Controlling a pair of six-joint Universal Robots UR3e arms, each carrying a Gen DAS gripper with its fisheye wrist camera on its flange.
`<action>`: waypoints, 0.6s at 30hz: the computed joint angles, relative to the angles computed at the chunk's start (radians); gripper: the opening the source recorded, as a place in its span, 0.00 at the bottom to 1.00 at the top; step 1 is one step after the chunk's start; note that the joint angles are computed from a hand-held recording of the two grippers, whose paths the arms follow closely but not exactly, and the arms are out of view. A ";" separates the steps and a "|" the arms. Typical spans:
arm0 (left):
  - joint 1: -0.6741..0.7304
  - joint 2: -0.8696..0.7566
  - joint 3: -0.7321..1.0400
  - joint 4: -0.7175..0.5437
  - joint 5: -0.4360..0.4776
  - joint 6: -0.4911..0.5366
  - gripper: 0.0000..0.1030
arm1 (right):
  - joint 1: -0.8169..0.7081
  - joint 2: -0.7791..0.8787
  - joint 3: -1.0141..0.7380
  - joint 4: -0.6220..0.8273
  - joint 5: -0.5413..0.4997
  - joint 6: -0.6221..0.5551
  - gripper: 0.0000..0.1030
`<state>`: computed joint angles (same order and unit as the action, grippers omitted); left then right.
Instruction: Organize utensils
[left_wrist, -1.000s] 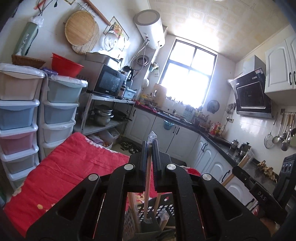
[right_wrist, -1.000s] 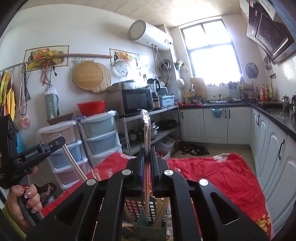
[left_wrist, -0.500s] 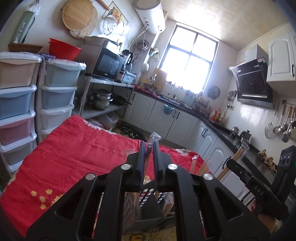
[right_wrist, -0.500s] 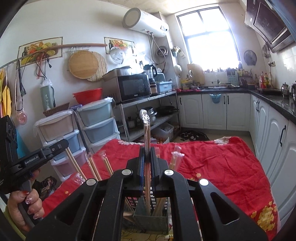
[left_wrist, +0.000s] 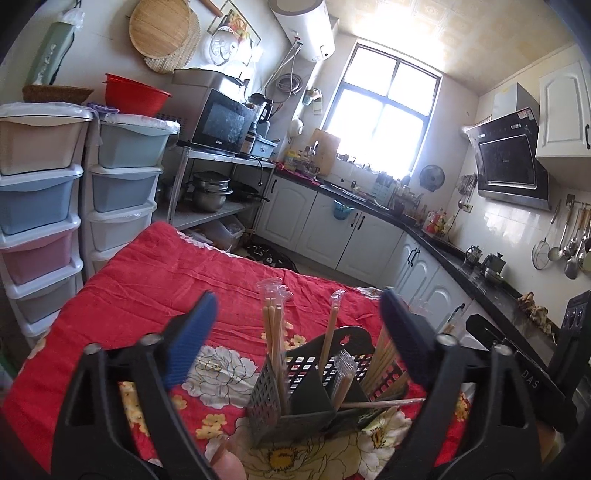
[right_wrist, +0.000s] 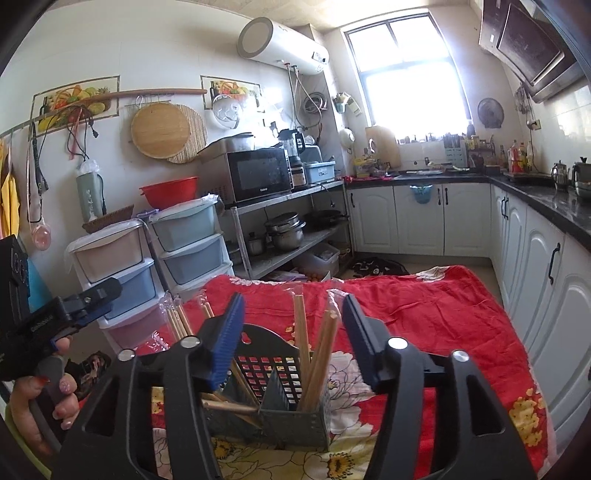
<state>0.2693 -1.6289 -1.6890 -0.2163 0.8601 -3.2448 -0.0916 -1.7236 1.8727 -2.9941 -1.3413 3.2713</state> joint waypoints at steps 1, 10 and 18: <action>0.012 0.015 -0.013 0.002 -0.009 -0.002 0.89 | 0.002 -0.016 0.010 0.000 -0.008 -0.005 0.60; 0.069 0.124 -0.090 -0.053 -0.023 0.011 0.90 | -0.007 -0.150 0.118 0.006 -0.028 -0.040 0.77; 0.123 0.231 -0.195 -0.110 -0.044 0.072 0.90 | 0.020 -0.260 0.232 0.005 -0.069 -0.060 0.85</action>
<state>0.3922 -1.3976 -1.8835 -0.3266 0.8156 -3.1723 -0.0718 -1.9836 2.1045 -2.9894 -1.4101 3.2117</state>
